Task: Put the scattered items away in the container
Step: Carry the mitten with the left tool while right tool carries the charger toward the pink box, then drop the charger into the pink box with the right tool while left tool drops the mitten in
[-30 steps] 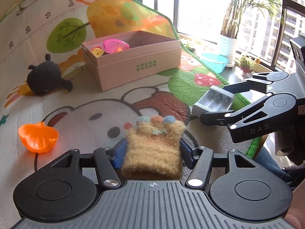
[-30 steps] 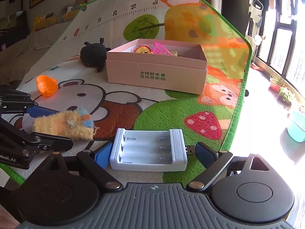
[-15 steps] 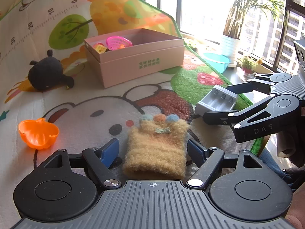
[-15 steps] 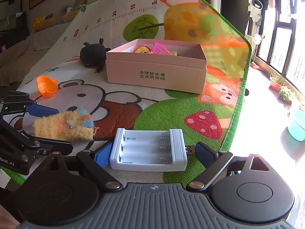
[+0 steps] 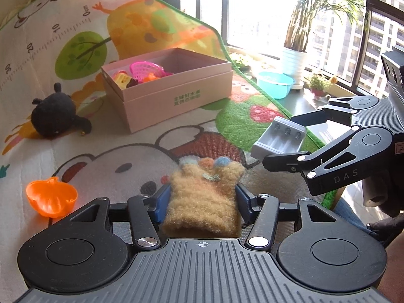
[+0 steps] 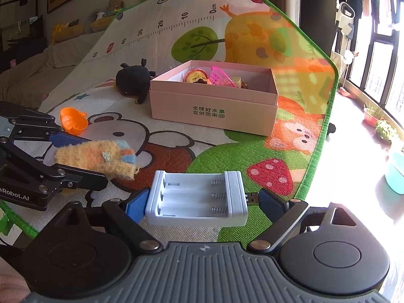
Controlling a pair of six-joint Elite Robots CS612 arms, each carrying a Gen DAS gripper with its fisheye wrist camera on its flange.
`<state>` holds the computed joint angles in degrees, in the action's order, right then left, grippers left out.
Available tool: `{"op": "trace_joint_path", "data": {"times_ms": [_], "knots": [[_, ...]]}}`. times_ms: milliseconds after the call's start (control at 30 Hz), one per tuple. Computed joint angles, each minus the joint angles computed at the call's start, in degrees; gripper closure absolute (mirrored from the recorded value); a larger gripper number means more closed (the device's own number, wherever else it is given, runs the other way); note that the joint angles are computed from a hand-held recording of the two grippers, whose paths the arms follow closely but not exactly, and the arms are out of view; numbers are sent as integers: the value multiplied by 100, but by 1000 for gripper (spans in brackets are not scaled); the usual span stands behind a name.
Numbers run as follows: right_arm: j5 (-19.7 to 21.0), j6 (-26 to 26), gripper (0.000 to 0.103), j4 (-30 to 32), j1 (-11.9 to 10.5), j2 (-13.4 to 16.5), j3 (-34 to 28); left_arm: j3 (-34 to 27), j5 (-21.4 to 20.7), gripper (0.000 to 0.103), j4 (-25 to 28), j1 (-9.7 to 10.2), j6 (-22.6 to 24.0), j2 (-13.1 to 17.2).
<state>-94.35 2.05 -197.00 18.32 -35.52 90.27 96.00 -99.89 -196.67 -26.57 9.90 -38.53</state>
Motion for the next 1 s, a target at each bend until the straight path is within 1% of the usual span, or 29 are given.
{"op": "trace_joint_path", "data": {"times_ms": [200, 300, 400, 533, 600, 667, 733, 767, 800, 833, 867, 900, 933, 967, 1000], "knots": [[199, -184, 12, 173, -71, -75, -23, -150, -144, 44, -69, 20, 320, -36], [247, -42, 12, 106, -171, -76, -139, -407, -145, 44, -56, 38, 424, 43], [286, 131, 12, -11, -308, -65, -366, -788, -109, 44, -10, 59, 400, 190], [511, 264, 12, 55, -477, 61, -964, -1463, -112, 44, -3, 90, 409, 486], [619, 249, 12, 121, -534, 223, -1422, -1839, -52, 44, -7, 88, 453, 658], [585, 266, 12, 211, -558, 461, -1963, -2249, 57, 43, 17, 79, 474, 848], [875, 484, 9, 342, -635, 704, -2456, -2669, 88, 39, 86, 81, 473, 1050], [957, 689, 8, 528, -667, 816, -2702, -2898, 100, 36, 182, 86, 463, 1157], [892, 863, 8, 680, -672, 905, -2887, -3101, 43, 28, 388, 103, 490, 1240], [829, 948, 8, 792, -672, 969, -3014, -3250, -83, 23, 638, 129, 537, 1289], [783, 980, 8, 873, -670, 1021, -3103, -3305, -165, 18, 806, 150, 548, 1301], [739, 996, 8, 899, -661, 1044, -3121, -3281, -166, 17, 818, 163, 539, 1289], [697, 1008, 8, 923, -650, 1055, -3117, -3214, -173, 14, 759, 176, 548, 1260], [655, 1014, 8, 957, -636, 1054, -3095, -3063, -227, 8, 618, 209, 562, 1198], [611, 1014, 8, 1007, -616, 1048, -3069, -2905, -277, 8, 483, 241, 551, 1131]]}}
